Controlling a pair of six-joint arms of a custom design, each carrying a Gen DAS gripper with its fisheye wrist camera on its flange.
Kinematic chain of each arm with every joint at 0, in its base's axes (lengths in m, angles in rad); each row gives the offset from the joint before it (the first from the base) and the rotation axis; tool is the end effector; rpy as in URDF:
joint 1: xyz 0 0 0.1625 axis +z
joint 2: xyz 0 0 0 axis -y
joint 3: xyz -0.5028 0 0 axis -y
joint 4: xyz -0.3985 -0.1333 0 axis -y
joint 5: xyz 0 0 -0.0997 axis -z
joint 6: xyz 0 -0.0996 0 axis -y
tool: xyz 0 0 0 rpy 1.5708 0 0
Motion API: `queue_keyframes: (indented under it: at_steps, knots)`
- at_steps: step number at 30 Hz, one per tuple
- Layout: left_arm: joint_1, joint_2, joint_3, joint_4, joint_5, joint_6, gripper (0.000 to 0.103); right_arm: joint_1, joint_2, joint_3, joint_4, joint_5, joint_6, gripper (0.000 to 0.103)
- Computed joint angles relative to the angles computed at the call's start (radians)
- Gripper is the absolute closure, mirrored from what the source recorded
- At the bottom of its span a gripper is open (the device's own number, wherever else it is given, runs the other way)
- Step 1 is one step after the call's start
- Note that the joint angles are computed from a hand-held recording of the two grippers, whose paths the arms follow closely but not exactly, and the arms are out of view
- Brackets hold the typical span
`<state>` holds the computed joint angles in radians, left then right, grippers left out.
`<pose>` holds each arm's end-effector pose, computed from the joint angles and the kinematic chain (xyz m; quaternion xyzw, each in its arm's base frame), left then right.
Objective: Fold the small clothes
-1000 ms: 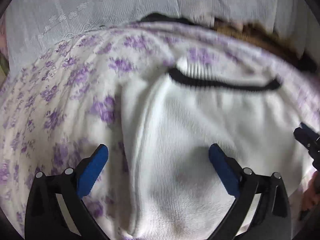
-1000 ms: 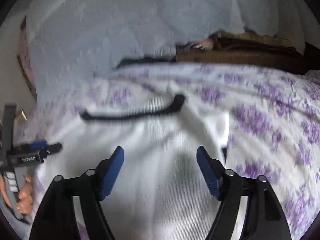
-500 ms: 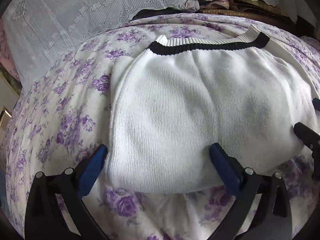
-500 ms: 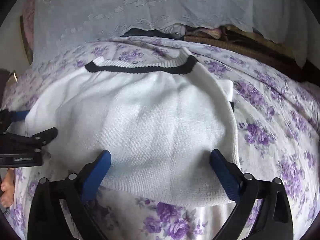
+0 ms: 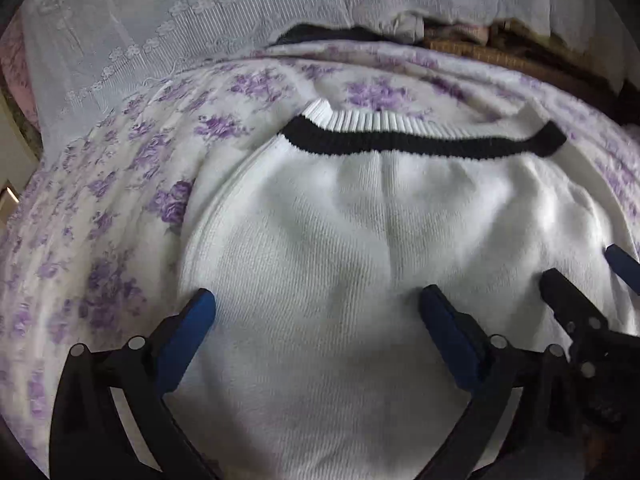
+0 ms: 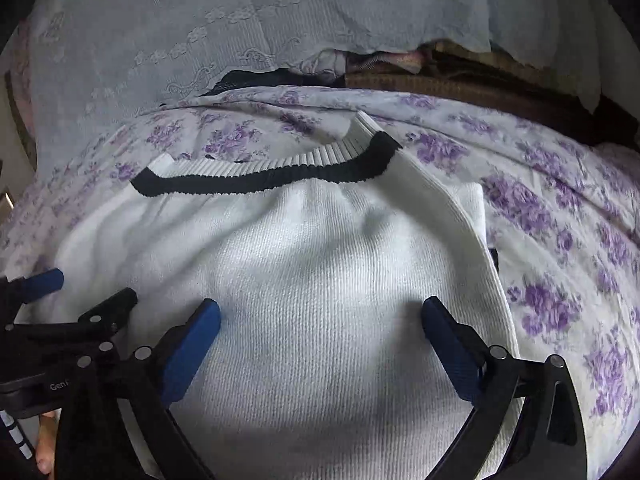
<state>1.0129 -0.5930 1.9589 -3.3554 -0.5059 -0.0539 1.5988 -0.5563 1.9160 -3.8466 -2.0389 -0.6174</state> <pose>-0.1353 -0.6331 0.0498 0.1080 0.8424 -0.3203 0.4196 0.1063 -0.6390 0.0633 0.1794 -0.8599 0.3512 0.3240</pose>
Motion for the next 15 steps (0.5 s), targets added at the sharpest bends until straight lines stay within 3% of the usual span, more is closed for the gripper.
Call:
queue_keyframes:
  at_steps: [1,3,6,8,10,12,15]
  knots:
    - [0.003,0.006,0.004,-0.046,-0.01,0.034,0.004,-0.002,0.0,0.008,-0.014,0.01,-0.006,0.003]
    - [-0.007,-0.008,0.016,-0.018,-0.005,0.011,0.004,-0.018,-0.021,0.035,-0.025,0.064,0.017,0.004]
    - [-0.028,-0.021,0.054,-0.087,0.003,0.016,0.004,-0.04,-0.041,0.095,-0.153,0.132,0.06,0.004]
    - [-0.031,-0.016,0.055,-0.122,0.033,0.026,0.004,-0.038,-0.04,0.077,-0.096,0.069,0.055,0.003]
    - [-0.004,-0.015,0.027,-0.018,0.028,-0.017,0.004,-0.025,-0.021,0.038,-0.05,0.0,0.011,0.003]
    - [0.004,-0.027,0.031,-0.014,0.008,-0.04,0.004,-0.021,-0.013,0.039,-0.079,-0.006,-0.005,0.003]
    - [-0.002,-0.021,0.039,-0.046,0.018,-0.018,0.004,-0.044,-0.032,0.082,-0.153,0.072,0.044,0.003]
